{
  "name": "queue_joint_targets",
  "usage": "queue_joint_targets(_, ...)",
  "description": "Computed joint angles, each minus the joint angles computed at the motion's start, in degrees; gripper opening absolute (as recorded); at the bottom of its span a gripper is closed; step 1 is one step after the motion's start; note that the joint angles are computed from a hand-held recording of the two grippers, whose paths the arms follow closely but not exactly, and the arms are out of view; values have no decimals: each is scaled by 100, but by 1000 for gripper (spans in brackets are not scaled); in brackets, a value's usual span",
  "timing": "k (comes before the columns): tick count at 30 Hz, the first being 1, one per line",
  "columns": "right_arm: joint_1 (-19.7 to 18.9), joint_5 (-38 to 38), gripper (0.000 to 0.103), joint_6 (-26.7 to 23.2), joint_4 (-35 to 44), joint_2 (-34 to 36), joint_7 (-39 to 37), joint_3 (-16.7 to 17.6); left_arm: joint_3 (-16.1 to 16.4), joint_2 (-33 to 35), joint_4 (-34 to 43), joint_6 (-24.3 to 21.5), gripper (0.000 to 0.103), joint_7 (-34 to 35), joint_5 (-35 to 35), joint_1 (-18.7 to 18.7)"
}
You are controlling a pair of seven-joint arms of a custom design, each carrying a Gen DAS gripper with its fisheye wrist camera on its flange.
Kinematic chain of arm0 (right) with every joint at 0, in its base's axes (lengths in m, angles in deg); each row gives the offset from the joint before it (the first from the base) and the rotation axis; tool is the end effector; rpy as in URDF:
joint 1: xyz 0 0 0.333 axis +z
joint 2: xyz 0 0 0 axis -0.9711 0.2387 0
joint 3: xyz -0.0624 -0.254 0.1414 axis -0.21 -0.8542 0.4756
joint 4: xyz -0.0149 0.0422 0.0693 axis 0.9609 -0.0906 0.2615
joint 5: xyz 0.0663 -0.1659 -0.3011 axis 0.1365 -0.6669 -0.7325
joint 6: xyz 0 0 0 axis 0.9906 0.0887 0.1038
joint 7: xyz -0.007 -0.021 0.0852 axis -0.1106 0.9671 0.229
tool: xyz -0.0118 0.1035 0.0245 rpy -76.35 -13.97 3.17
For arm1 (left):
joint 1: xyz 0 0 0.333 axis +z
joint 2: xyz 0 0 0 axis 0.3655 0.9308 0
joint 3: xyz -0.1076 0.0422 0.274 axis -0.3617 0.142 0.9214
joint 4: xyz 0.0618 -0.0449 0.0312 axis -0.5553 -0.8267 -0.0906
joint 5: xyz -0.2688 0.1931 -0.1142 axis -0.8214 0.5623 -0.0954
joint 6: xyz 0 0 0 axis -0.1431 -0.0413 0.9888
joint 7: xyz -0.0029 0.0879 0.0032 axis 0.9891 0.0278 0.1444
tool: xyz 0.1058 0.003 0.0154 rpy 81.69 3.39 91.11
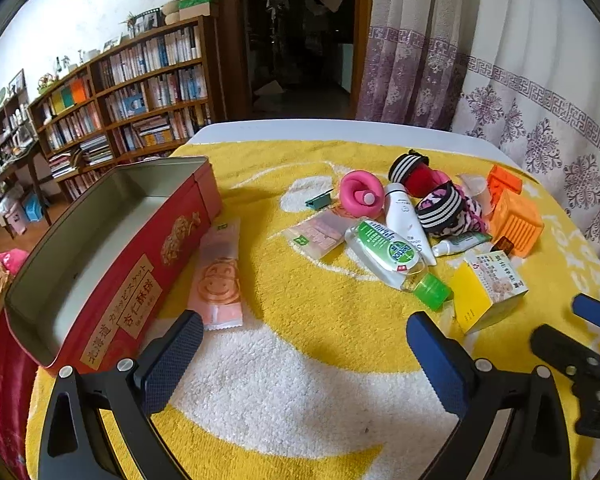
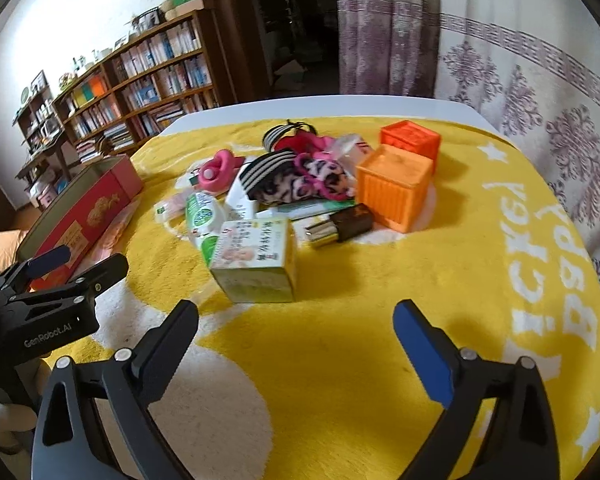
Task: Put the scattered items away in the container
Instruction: 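Move the left tool toward the Dettol bottle while the right tool approaches the ointment box, then close the right tool on the ointment box while the left tool grasps the Dettol bottle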
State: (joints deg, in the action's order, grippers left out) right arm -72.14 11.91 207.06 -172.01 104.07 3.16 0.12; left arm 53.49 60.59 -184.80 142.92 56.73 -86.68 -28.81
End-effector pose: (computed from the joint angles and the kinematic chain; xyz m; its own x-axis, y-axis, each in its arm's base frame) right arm 0.6611 0.2134 0.2971 0.3783 -0.9174 -0.1231 -0.7428 -0.2215 -0.6319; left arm 0.6076 -0.1688 0.2967 0.2114 -0.9773 0.0133 -0.7200 -0.1649 -0.6741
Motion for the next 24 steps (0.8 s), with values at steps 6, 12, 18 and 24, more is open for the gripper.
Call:
queue_joint_targets(6,160,15,98,-306,546,298,-35,-59,-511,-93,112,99,96,289,-87,513)
queue_joint_targets(12,392,89,97,-738,1190,652,-137,-209,-1156,-153,337,-2,96,558,-187,1153)
queue_joint_targets(18,583,221,88,-1261,1921,1062,-270,-334,-1188,-66,502,-181,96,385,-43,1233)
queue_joint_targets(24,744,364,64,-1720,2466,1361,-328,-518,-1392,-50,676,-312,96,261,225,1437)
